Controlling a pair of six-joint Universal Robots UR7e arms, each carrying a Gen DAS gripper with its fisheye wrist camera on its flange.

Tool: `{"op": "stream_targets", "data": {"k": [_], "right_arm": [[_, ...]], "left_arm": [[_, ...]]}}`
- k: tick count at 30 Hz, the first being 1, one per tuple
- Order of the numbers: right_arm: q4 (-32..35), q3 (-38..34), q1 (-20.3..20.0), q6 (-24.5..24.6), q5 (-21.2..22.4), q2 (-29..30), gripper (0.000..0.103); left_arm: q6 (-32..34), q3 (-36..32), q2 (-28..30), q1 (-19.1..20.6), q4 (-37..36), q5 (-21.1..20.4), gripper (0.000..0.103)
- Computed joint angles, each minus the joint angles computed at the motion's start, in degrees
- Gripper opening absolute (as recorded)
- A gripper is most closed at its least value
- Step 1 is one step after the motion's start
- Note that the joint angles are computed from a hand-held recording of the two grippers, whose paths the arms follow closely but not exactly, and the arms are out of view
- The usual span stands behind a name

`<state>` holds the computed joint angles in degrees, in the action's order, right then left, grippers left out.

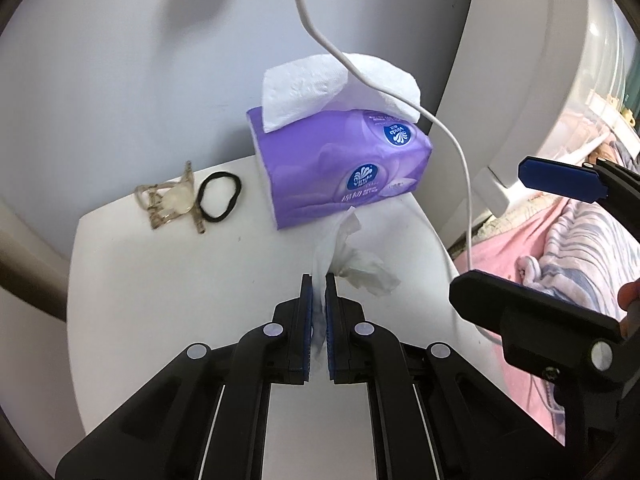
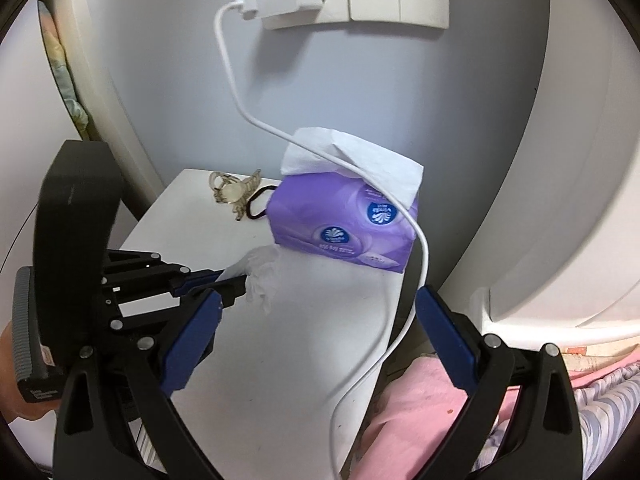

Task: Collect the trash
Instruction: 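Carry the tissue in the left tool down over the bin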

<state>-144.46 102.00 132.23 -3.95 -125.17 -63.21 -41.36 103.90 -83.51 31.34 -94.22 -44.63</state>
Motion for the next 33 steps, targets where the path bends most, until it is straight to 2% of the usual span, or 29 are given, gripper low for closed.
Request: {"op": "stream_targets", "data": {"k": [8, 18, 23, 33], "right_arm": [[3.57, -0.11, 3.07, 2.06, -0.05, -1.34, 0.094], [8.01, -0.31, 7.68, 4.83, 0.61, -2.72, 0.094], [10.64, 0.34, 10.64, 7.81, 0.04, -3.73, 0.094], [15.65, 0.56, 16.77, 13.59, -0.41, -5.34, 0.094]], "left_arm": [[-7.49, -0.68, -3.39, -3.89, 9.13, -1.14, 0.005], [-16.72, -1.92, -6.88, -10.76, 19.78, -3.26, 0.005], [-20.48, -2.79, -8.07, -14.52, 25.22, -4.73, 0.005], [-34.15, -3.44, -12.49, -24.00, 36.41, -10.44, 0.005]]}}
